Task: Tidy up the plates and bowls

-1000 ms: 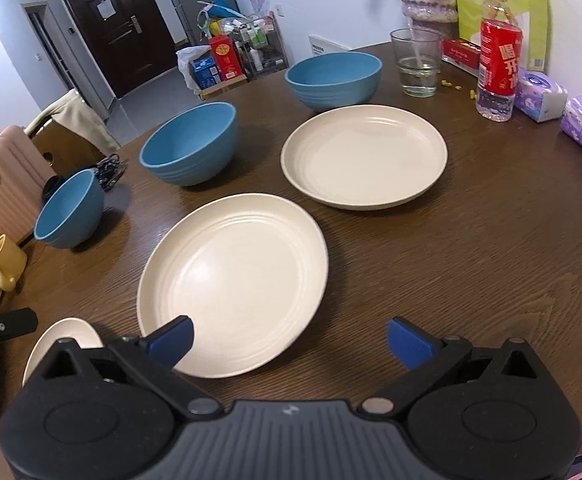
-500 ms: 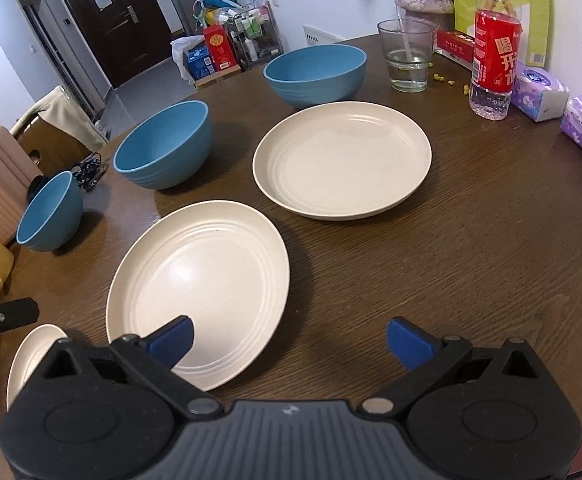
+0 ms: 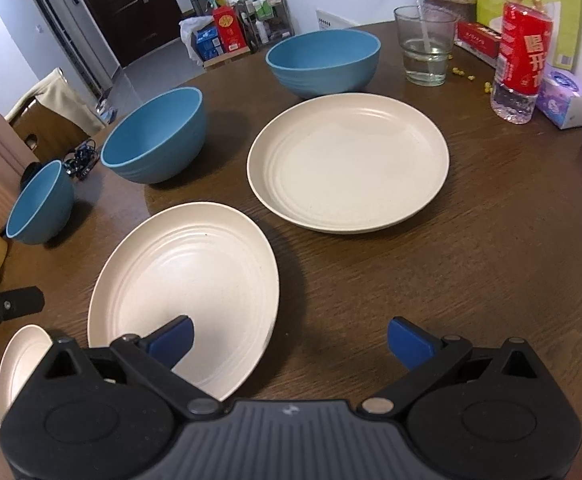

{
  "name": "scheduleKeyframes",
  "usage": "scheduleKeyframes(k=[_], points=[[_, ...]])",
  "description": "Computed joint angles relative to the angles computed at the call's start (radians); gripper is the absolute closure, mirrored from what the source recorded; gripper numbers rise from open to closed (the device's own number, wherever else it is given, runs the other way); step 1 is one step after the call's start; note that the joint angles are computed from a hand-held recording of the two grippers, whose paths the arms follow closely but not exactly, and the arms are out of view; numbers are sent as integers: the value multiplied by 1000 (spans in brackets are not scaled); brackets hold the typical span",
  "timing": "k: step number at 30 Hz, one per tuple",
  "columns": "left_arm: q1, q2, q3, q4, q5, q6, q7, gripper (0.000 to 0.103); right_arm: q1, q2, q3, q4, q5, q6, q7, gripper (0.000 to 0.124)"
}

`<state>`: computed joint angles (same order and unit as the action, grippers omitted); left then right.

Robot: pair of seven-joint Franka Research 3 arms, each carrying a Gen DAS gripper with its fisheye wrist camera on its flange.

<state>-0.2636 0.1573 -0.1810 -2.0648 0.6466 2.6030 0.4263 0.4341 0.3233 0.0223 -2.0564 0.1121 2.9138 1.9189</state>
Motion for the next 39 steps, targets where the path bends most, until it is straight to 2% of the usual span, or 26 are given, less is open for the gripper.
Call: scheduleKeyframes(k=[6,15,20,25,29,31,35,37,39], points=[[2,69,1,69,-55,-25,42,0,-42,55,40,72,54,-50,-83,21],[-7,140,8,143,-140,-68,106,0,-66,108,56,153,112,-122,-170,21],[0,167,10,163,-189,-77,115,3,-73,129,61,185,138,-154,-199,32],[10,189,8,178,-236,-77,132,18,-98,141,83,203,189,-173,-244,49],[18,201,4,187,-276,-79,152,25,-109,153,90,220,223,-190,-271,55],[17,205,5,187,-283,-76,154,30,-115,159,94,227,241,-195,-285,67],[19,216,6,190,-299,-69,158,40,-121,170,98,242,264,-204,-306,75],[24,222,4,193,-315,-67,165,47,-124,175,101,248,275,-208,-317,86],[26,229,1,199,-329,-73,175,52,-122,179,98,255,279,-215,-319,89]])
